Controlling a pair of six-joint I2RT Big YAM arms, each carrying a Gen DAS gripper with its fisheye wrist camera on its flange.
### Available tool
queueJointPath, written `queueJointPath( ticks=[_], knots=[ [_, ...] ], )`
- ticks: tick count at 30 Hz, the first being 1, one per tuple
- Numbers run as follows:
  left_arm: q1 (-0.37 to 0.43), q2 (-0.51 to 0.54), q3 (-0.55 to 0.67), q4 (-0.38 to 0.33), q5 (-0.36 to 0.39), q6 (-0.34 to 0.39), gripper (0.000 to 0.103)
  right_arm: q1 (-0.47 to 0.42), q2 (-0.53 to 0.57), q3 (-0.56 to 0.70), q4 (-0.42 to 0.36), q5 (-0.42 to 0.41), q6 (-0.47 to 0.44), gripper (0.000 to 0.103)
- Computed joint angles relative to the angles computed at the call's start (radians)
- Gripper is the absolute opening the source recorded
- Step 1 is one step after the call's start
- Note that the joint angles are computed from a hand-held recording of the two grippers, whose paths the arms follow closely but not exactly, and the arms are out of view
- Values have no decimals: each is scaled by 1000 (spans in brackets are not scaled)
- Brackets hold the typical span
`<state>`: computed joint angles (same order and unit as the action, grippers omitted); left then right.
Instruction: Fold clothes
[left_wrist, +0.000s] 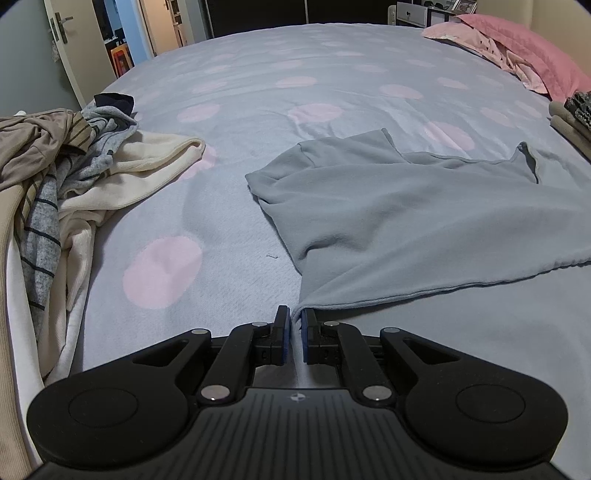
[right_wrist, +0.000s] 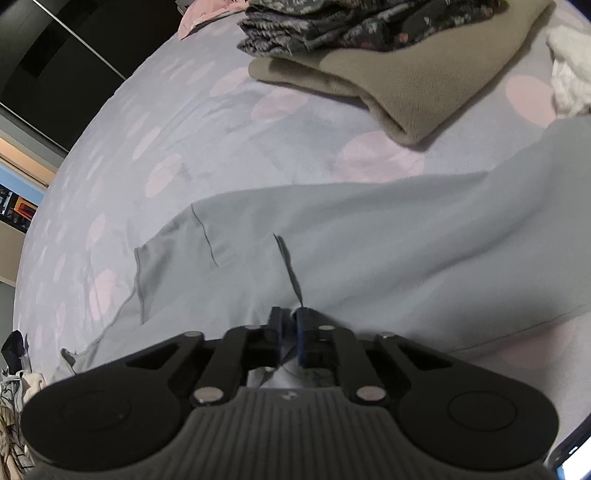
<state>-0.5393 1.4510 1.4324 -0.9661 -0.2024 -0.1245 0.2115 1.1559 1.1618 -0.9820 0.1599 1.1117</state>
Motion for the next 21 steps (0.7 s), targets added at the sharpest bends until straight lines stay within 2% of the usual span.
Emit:
queueJointPath(
  ticks=[5, 8, 10, 11, 12, 14, 17, 21],
  knots=[
    [-11, 2, 14, -30, -25, 16, 4, -9, -3, 33, -31, 25, -5, 5],
    [1, 4, 22, -50, 8, 16, 5, -8, 35, 67, -98, 17, -21, 6],
    [15, 1, 30, -75, 36, 14, 12, -3, 53, 85, -146, 27, -34, 12],
    [20, 0, 36, -93, 44, 8, 18, -2, 50, 86, -153, 44, -45, 12],
    [24, -3, 40, -109, 47, 4, 20, -3, 45, 88, -165, 66, -59, 12],
    [31, -12, 44, -135, 51, 0, 21, -8, 29, 87, -183, 107, -82, 12],
    [30, -24, 55, -175, 9, -19, 21, -30, -25, 61, -181, 115, -96, 13],
    [35, -60, 55, -172, 10, -44, 21, -48, -96, 33, -186, 129, -112, 25]
  ],
)
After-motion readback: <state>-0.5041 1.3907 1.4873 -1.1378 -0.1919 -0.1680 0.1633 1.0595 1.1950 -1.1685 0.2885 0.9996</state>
